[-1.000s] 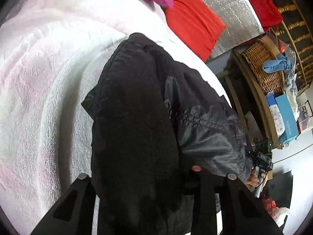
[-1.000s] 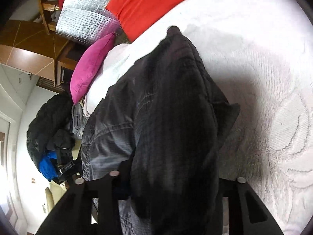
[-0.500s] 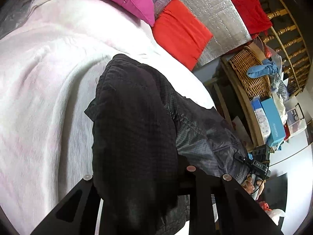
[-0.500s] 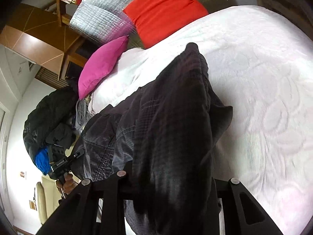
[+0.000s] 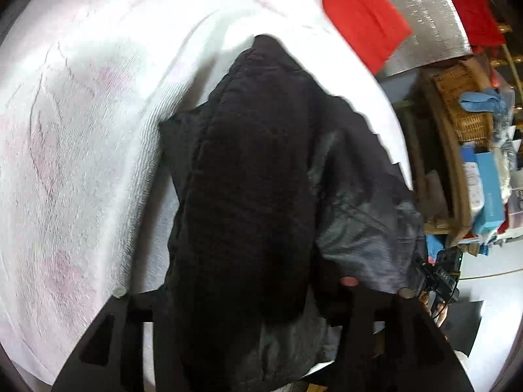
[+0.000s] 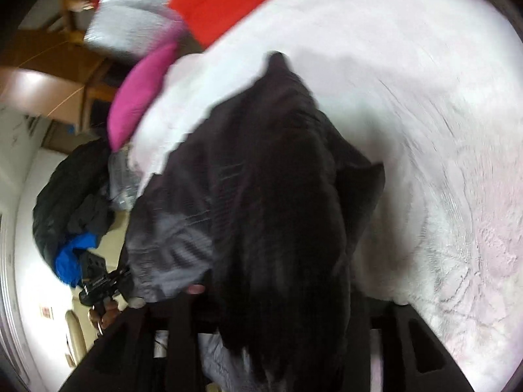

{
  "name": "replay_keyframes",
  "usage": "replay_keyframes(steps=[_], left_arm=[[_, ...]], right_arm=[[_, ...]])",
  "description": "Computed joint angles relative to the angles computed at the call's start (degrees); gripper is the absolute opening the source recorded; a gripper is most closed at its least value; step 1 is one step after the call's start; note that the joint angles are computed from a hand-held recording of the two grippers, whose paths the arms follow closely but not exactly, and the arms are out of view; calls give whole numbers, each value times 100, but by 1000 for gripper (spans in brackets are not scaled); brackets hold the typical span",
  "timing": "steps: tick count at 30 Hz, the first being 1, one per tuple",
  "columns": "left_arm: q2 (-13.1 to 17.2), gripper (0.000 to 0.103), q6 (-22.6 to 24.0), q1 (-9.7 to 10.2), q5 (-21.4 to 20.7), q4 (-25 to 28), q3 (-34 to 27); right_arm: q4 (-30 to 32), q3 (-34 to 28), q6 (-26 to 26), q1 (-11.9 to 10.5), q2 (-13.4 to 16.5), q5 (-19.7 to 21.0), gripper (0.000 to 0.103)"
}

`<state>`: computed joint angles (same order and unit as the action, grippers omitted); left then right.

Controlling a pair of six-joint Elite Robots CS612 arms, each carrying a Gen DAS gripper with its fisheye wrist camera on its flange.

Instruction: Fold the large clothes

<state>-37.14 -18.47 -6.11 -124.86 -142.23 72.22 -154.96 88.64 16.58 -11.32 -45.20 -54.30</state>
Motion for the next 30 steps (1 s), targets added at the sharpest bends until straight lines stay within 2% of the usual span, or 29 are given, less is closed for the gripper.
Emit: replay_keyframes(steps=[1, 4, 6, 9, 12, 13, 14, 16, 19, 22, 24, 27, 29, 30], left_arm=[[5, 62, -23, -10, 89, 22, -31], [-85, 63, -169, -25, 326, -56, 3], [-190, 63, -314, -20, 456, -299, 106], [-377, 66, -373, -15, 853, -823, 339], [-449, 67, -616, 12, 1014, -1291, 463], [-444, 67, -711, 11, 1050, -1429, 471], [-453, 67, -662, 92, 1000, -1489, 537], [-369, 67, -664, 75, 1008, -1408, 437], [-231, 67, -659, -33, 1074, -1293, 257], [-119, 67, -514, -146, 1433, -1048, 48], [-55, 67, -414, -191, 1616, -878, -95], [38, 67, -399, -171, 1626, -893, -184], [107, 66, -429, -169, 1650, -827, -285], [136, 64, -435, -163, 1657, -844, -323]], right_arm=[[30, -40, 73, -15, 47, -2, 64], [-19, -20, 431, -90, 46, 179, 65], [-131, 73, 445, -118, -59, 82, 65], [-687, 430, 525, -184, -319, -264, 70], [-1404, 782, 877, -261, -505, -467, 70], [-1642, 836, 969, -297, -522, -478, 70], [-1897, 847, 1069, -324, -500, -411, 70], [-2101, 715, 1190, -313, -404, -346, 70], [-1829, 276, 1105, -199, -227, -545, 70], [-1248, -222, 829, -51, -34, -833, 70], [-642, -641, 617, 89, 132, -1203, 70], [-57, -1034, 438, 207, 324, -1609, 70], [300, -1263, 298, 265, 436, -1755, 60], [445, -1336, 213, 305, 457, -1923, 43]])
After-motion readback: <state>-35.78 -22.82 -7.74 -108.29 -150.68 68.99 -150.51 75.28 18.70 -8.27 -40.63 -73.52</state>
